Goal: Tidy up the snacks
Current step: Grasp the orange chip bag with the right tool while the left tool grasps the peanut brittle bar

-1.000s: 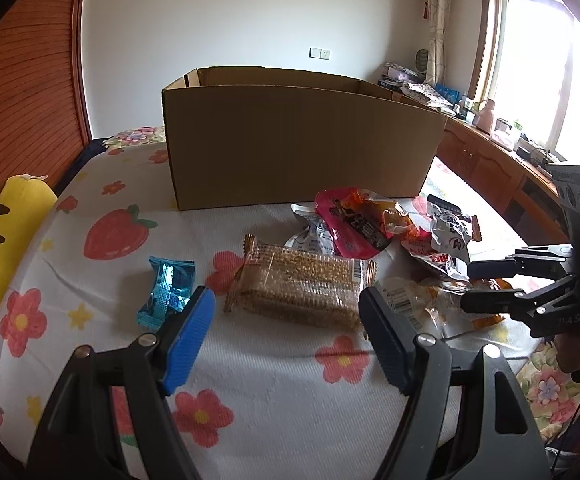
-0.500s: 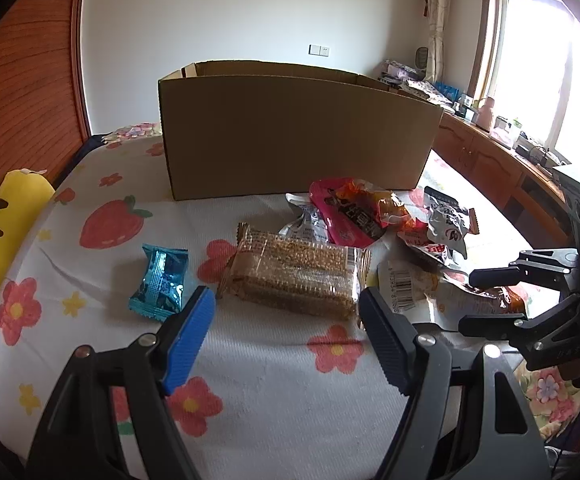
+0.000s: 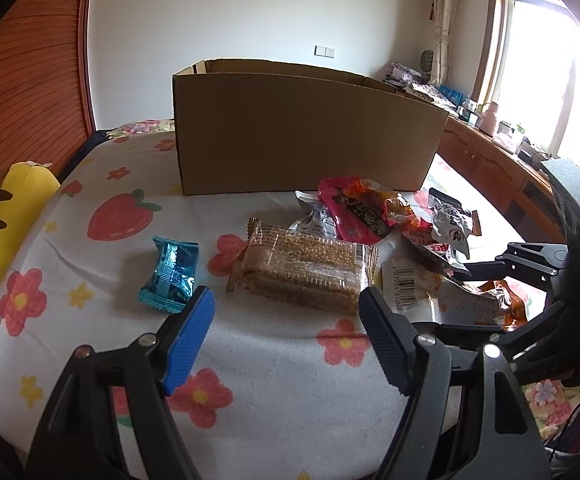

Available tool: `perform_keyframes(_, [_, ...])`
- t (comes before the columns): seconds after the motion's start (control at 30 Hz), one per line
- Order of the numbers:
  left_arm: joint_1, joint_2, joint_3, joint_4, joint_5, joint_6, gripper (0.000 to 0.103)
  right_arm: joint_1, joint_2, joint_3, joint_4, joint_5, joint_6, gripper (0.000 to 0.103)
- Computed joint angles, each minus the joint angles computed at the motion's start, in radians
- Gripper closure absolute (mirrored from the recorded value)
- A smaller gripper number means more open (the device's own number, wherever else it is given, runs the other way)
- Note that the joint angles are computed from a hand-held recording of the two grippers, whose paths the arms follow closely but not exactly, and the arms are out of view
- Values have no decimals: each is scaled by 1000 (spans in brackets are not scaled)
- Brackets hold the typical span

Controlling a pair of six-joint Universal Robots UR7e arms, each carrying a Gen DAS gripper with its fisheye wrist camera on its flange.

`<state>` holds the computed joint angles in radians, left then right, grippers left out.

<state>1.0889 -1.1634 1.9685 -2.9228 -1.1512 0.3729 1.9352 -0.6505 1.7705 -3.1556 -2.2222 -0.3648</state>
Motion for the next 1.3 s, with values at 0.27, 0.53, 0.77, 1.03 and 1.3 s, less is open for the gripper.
perform_keyframes(0.27, [-3, 0, 2, -7, -2, -1, 28, 5, 34, -39, -7, -13, -9, 23])
perform_keyframes(0.53, [-14, 35, -36, 29, 2, 22, 27, 4, 19, -16, -23, -14, -15, 51])
perform_keyframes(0.77, [-13, 80, -106, 87, 3, 64, 23, 7, 23, 0, -77, -27, -52, 66])
perform_keyframes(1.03, [-1, 113, -196, 252, -16, 41, 22, -1, 17, 12, -102, -1, -60, 65])
perform_keyframes(1.3, [-17, 136, -189, 238, 35, 84, 18, -5, 4, 37, -129, 14, -70, 64])
